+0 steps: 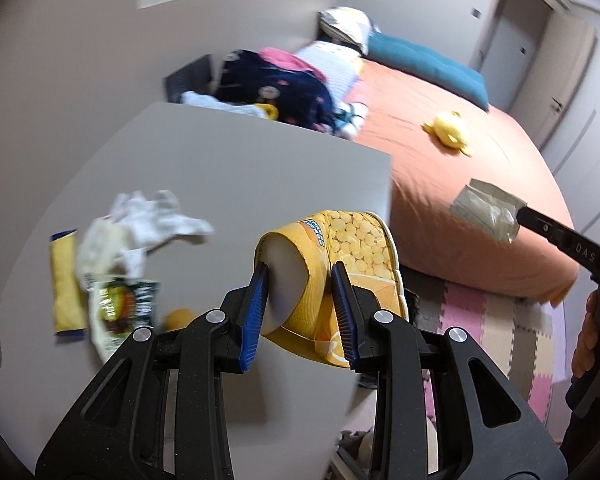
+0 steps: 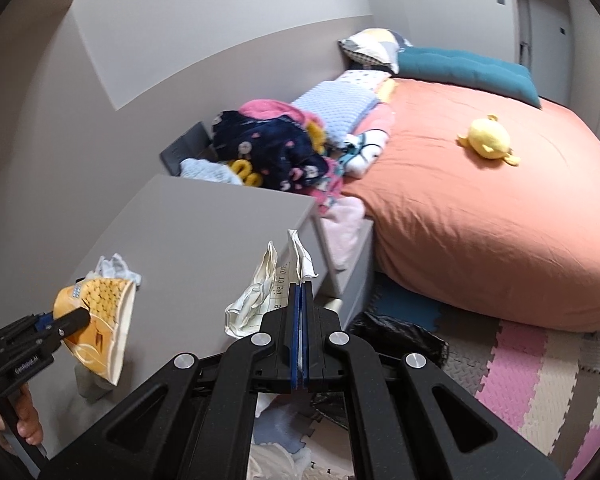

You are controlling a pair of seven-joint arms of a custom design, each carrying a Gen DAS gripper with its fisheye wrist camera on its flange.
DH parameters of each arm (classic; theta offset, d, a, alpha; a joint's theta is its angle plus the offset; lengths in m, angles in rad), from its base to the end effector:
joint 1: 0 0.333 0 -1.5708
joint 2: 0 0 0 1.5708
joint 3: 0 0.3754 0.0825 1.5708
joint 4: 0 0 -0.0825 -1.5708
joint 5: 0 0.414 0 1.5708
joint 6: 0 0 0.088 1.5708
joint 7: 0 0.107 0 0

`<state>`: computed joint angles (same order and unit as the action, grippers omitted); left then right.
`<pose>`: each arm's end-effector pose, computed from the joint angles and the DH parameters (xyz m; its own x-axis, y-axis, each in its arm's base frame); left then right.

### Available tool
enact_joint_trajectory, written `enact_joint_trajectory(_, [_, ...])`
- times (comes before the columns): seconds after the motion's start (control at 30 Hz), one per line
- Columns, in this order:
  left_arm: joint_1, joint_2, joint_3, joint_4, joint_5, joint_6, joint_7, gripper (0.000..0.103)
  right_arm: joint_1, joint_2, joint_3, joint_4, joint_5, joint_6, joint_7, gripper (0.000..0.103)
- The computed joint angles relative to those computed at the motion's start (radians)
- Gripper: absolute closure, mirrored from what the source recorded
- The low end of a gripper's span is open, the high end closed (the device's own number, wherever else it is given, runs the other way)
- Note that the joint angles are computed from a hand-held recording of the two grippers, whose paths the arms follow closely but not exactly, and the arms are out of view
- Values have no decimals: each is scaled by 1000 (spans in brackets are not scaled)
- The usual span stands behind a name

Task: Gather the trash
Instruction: 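Lift the yellow chip bag and white tissue toward the bin, then open both grippers over the black bin, dropping chip bag and tissue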

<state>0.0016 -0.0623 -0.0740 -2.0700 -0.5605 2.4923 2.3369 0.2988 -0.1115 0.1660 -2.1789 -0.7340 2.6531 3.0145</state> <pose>0.5950 -0.0412 0.5579 -0.4798 -0.8720 0.0966 -0.7340 0.3387 -0.5887 0.5025 0.2762 0.5425 -0.3006 -0.9171 -0.2618 -0.6569 0.3981 -0.6403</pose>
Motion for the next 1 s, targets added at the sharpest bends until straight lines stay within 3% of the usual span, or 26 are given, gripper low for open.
enact_joint_trajectory(0.53, [-125,3,-82,-59,106,-18,-28,70,-103,-158,1,-208,119,-16,-4,101])
enact_joint_trajectory(0.83, [-165,64,-115,-40,243,-44,-141,67,-116,-129,-48,-246,300,-9,-150,101])
enact_joint_trajectory(0.9, [-171,91,-120,-12,299,-86,-208,31,-120,-119,-55,-240,343,-21,-178,95])
enact_joint_trajectory(0.93, [-174,100,-123,-4,324,-89,-236,4,-131,-114,-47,-228,336,-49,-166,88])
enact_joint_trajectory(0.97, [-175,102,-124,-5,336,-78,-245,6,-136,-114,-41,-220,330,-71,-157,77])
enact_joint_trajectory(1.0, [-177,102,-125,-10,365,-57,-266,6,-144,-115,-30,-211,308,-97,-133,52])
